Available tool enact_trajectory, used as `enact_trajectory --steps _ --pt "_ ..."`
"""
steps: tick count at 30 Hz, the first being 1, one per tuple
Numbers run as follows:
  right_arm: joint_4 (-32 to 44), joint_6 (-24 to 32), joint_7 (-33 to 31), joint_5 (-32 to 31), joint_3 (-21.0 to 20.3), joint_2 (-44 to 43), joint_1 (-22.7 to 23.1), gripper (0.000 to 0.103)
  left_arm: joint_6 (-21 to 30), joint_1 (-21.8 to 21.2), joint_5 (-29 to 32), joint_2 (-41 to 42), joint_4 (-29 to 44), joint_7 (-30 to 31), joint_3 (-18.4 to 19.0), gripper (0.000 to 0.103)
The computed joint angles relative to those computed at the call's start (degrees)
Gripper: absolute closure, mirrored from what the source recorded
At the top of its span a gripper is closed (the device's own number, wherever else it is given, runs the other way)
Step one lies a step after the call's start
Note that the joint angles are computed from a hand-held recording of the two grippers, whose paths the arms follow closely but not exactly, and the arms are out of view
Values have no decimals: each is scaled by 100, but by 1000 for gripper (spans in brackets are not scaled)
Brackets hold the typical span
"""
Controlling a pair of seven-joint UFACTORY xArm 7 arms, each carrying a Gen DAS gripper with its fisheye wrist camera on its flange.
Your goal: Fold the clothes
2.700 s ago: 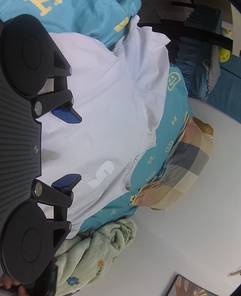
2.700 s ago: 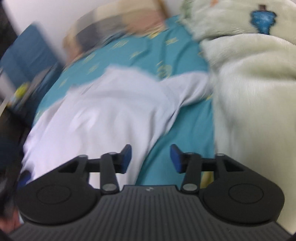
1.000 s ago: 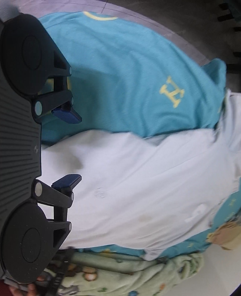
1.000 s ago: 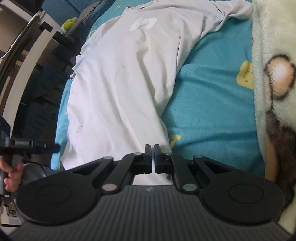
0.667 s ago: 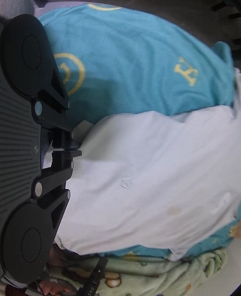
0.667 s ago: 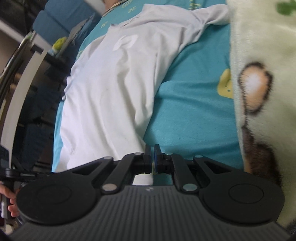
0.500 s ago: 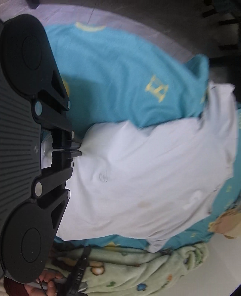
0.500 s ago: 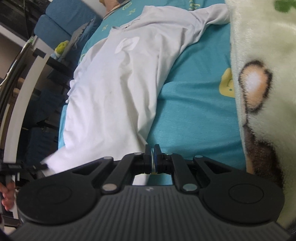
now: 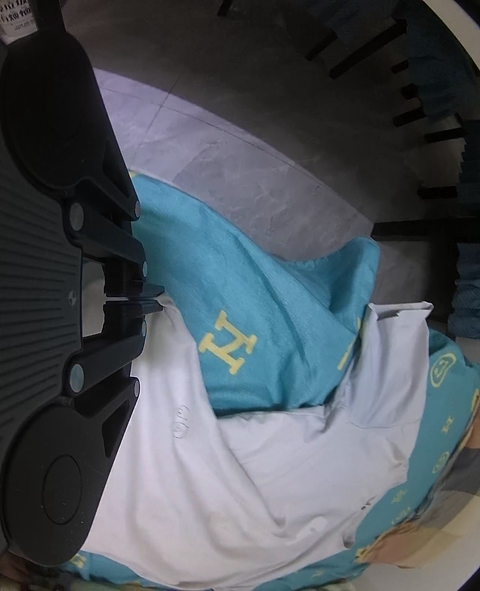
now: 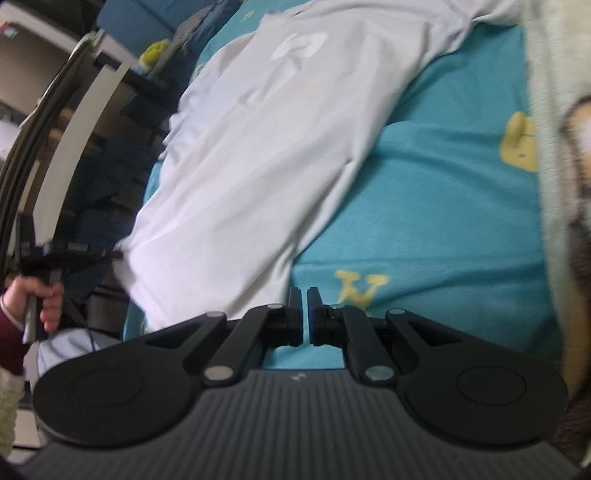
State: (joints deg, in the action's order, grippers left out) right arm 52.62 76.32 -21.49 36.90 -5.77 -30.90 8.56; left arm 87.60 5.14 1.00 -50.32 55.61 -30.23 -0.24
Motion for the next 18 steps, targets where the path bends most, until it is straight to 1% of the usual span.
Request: enact_trajectory --steps 2,3,4,5,6,8,12,14,15,16,18 --pt "-14 142 -174 5 53 14 132 94 -179 12 -88 -77 -82 -75 52 102" --pt "-23 210 -228 4 93 43 186 83 -265 21 -147 -117 -120 -124 83 102" --pt "-28 275 -280 4 135 76 238 75 -340 21 -223 -179 -118 -165 128 102" --pt "-48 295 -316 44 174 95 281 58 -416 22 -301 -241 -111 -207 173 102" --pt "-66 299 -365 92 206 99 322 53 -507 15 -393 -311 -84 -241 228 102" --pt "-87 250 -563 184 227 59 393 53 -735 -32 -605 -439 42 -304 303 102" --pt "-188 153 -1280 411 143 -253 547 53 -1348 -206 -1002 -532 440 -433 325 102" --pt "-259 166 -1525 208 253 -427 616 53 -1649 -310 -1107 -464 696 -464 278 102" --pt "-292 169 -1641 100 307 -512 659 48 -1764 -358 -1134 -408 824 -477 248 102" --pt "-342 135 -1716 -84 408 -606 678 47 -1866 -393 -1155 -349 932 -508 218 102" --pt "-406 127 -1865 -343 531 -735 780 47 -2075 -454 -1183 -233 1115 -572 159 102"
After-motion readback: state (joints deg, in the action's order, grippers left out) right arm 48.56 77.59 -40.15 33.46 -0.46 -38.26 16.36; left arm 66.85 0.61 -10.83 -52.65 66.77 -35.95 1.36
